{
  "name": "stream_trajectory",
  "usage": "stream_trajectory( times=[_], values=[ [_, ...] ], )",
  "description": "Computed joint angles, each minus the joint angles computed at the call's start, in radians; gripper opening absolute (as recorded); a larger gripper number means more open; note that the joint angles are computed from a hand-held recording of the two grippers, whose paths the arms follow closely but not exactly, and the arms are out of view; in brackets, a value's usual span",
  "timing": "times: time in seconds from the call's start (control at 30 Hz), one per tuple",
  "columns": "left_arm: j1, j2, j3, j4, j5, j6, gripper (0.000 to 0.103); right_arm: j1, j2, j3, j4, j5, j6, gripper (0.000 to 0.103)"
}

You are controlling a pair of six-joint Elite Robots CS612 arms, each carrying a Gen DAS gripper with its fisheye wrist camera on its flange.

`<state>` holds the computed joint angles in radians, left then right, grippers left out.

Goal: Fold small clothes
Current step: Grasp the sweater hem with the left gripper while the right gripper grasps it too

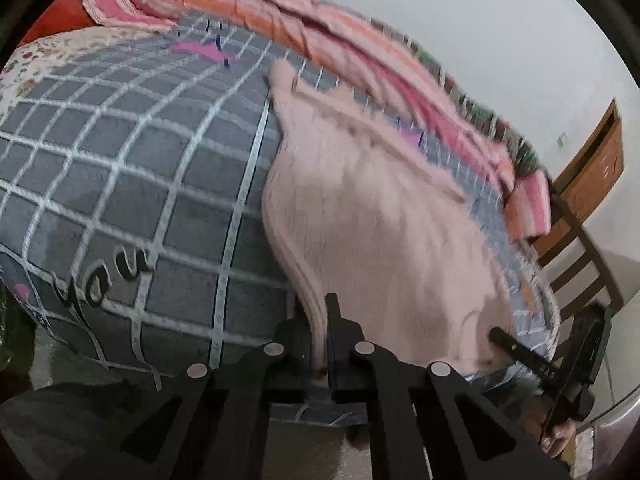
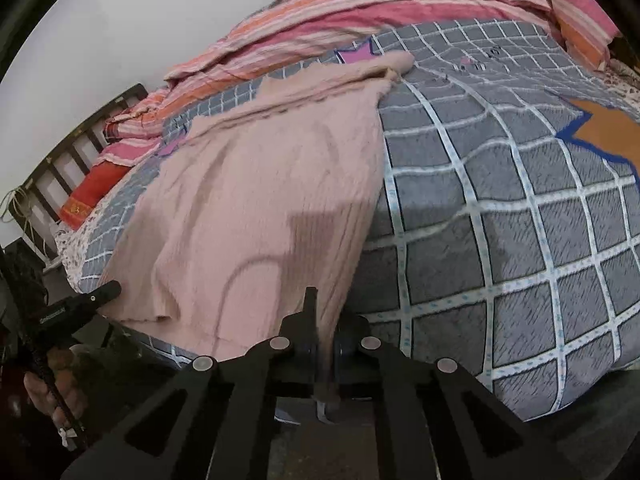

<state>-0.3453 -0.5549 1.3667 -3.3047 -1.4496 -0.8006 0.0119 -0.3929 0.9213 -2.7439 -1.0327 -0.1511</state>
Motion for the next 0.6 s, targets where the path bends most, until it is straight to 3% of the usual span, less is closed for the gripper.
stream_trajectory(
  times=[0.17,0.3,0.6],
  values=[
    [0.004,-0.023,0.010,-0.104,0.016,0.018,0.006,-0.014,-0.030,0.042,-0.127,0.045,0.035,0.005],
    [0.011,-0.031,-0.014,-0.131,0.011,0.046,0.006,-0.022,-0.032,0.027,-0.203,0.085,0.089,0.005],
    [0.030,-0.013,-0.150,-0.075,0.076,0.078,0.006,-0.025,0.040,-0.163,-0.219,0.184,0.248,0.005]
  ],
)
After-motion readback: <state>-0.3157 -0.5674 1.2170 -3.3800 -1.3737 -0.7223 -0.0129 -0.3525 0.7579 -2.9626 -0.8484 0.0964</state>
